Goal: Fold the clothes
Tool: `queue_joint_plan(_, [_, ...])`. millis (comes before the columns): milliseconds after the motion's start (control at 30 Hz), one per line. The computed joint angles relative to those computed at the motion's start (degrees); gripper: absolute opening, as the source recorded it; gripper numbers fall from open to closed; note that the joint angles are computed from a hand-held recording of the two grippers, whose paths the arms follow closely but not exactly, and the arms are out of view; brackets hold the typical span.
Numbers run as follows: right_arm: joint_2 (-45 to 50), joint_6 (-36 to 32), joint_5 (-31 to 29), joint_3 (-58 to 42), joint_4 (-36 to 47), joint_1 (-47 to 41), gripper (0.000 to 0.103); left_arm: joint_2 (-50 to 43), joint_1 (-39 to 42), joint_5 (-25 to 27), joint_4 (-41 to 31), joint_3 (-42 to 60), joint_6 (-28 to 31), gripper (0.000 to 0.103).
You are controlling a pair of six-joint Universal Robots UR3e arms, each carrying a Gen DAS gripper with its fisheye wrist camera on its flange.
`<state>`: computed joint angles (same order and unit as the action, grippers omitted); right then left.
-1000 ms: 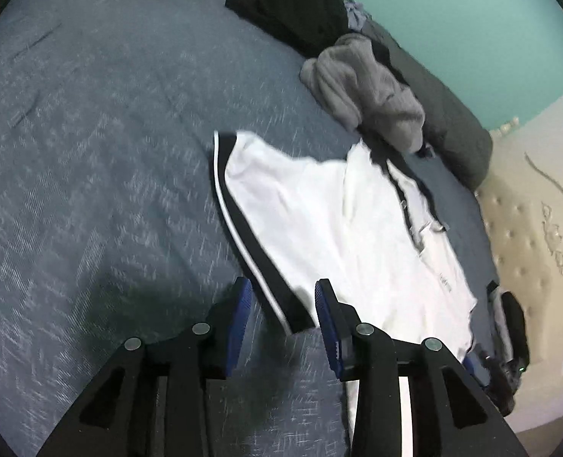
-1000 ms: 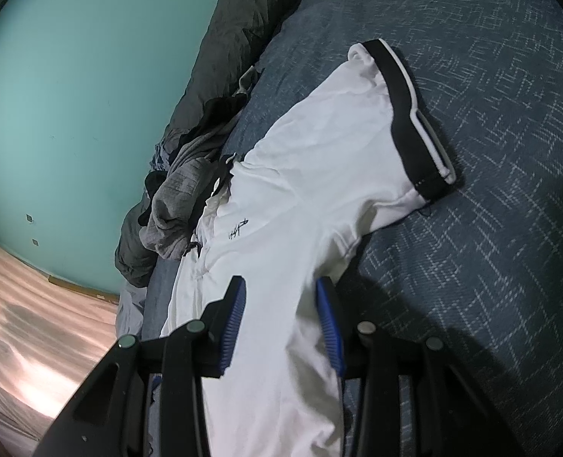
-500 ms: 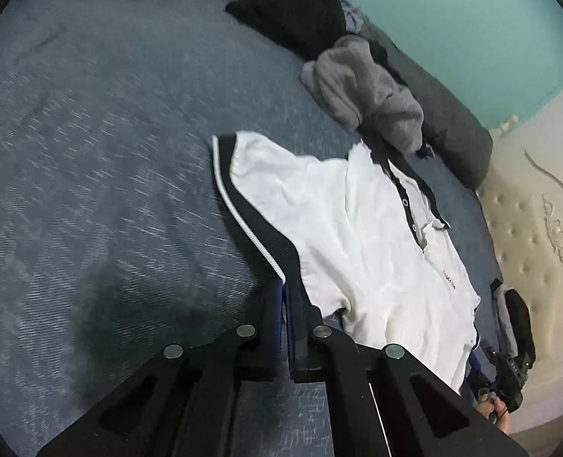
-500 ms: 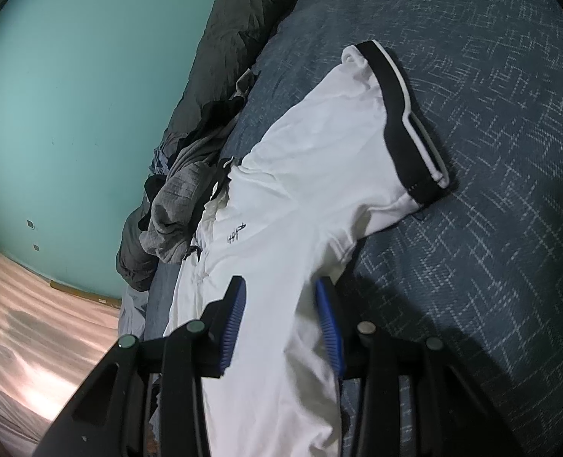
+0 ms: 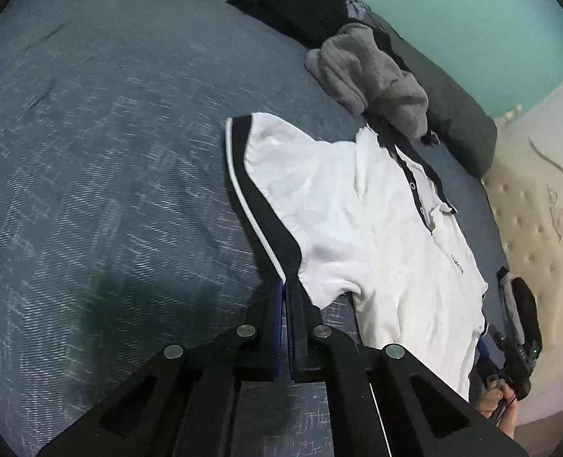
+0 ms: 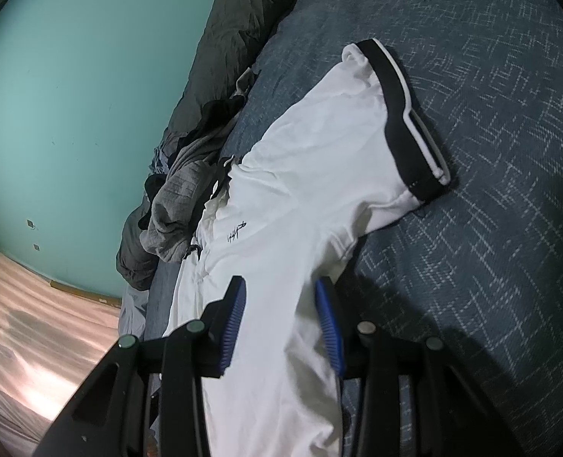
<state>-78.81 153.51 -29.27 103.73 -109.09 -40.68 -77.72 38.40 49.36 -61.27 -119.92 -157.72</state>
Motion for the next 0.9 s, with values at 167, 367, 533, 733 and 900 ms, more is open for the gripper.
queue_joint_plan(167, [0.32,0.22,0.05,-0.16,-0.1,-0.19,0.038,-0.57,0.39,-1.93,-1.73,-0.3,0.05,0.023])
queue_joint_plan(367, [0.1,-0.01,0.26,-0.16,0.31,-0.27,0.038,1.09,1.35,-1.56,-3.18,-1.96,0.97,0.035])
queue_joint_plan(533, [0.04,0.32,0.16,0.12,-0.11,-0.01,0.038,-2.32,-1.66,0.01,3.05,-1.56,-2.39,0.034])
queue_joint_plan(733, [0.26,0.78,0.04,0.49,-0.95,0.12,0.038,-5.67,-5.87,3.01,8.7,-0.46,-5.52,0.01])
queue_joint_plan(900, [0.37,0.81,0.48,0.13,-0.44,-0.15,0.038,-1.06,-2.23,1.54,5.66,-2.19,-3.11,0.002])
